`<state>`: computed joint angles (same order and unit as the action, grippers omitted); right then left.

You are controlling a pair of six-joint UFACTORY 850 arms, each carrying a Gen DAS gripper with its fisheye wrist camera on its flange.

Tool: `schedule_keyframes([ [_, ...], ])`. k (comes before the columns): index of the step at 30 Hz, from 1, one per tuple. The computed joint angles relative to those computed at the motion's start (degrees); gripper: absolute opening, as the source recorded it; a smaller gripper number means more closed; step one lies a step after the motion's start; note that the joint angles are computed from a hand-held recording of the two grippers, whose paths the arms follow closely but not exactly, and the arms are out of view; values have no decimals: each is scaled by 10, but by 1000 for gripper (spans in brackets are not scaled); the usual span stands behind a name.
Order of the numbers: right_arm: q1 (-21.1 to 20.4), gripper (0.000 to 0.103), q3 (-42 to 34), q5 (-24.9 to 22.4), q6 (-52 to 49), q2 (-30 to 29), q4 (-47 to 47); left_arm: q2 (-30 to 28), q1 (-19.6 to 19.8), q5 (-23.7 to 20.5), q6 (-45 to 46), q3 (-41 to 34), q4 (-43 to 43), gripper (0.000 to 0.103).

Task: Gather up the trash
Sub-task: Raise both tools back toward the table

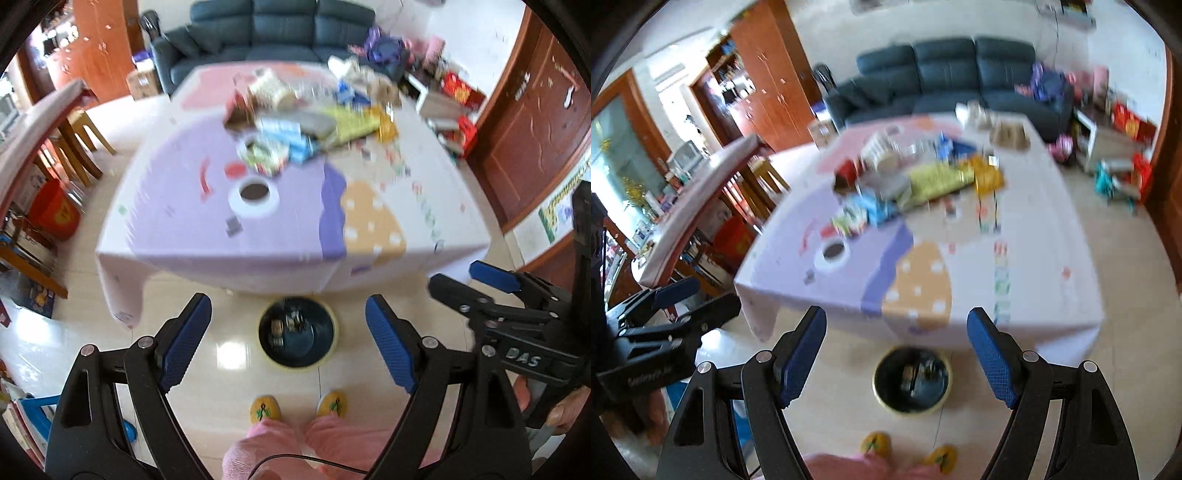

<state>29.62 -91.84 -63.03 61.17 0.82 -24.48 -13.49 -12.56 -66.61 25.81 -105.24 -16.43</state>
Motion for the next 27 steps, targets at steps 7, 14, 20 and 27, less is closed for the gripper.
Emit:
schedule_keyframes([
  [7,-8,80,-82,-10,-79,-23,-20,-13,-7,43,-31,-98,17,83],
  [14,-33,80,-143,-2,-169,-56,16,-29,-13,62,-62,-169,44,83],
  [20,-62,82,-202,4,-195,-101,43,-63,-4,28,-90,-241,54,83],
  [27,-96,89,-319,-31,-214,-209,53,-187,16,-59,-107,-425,36,83],
])
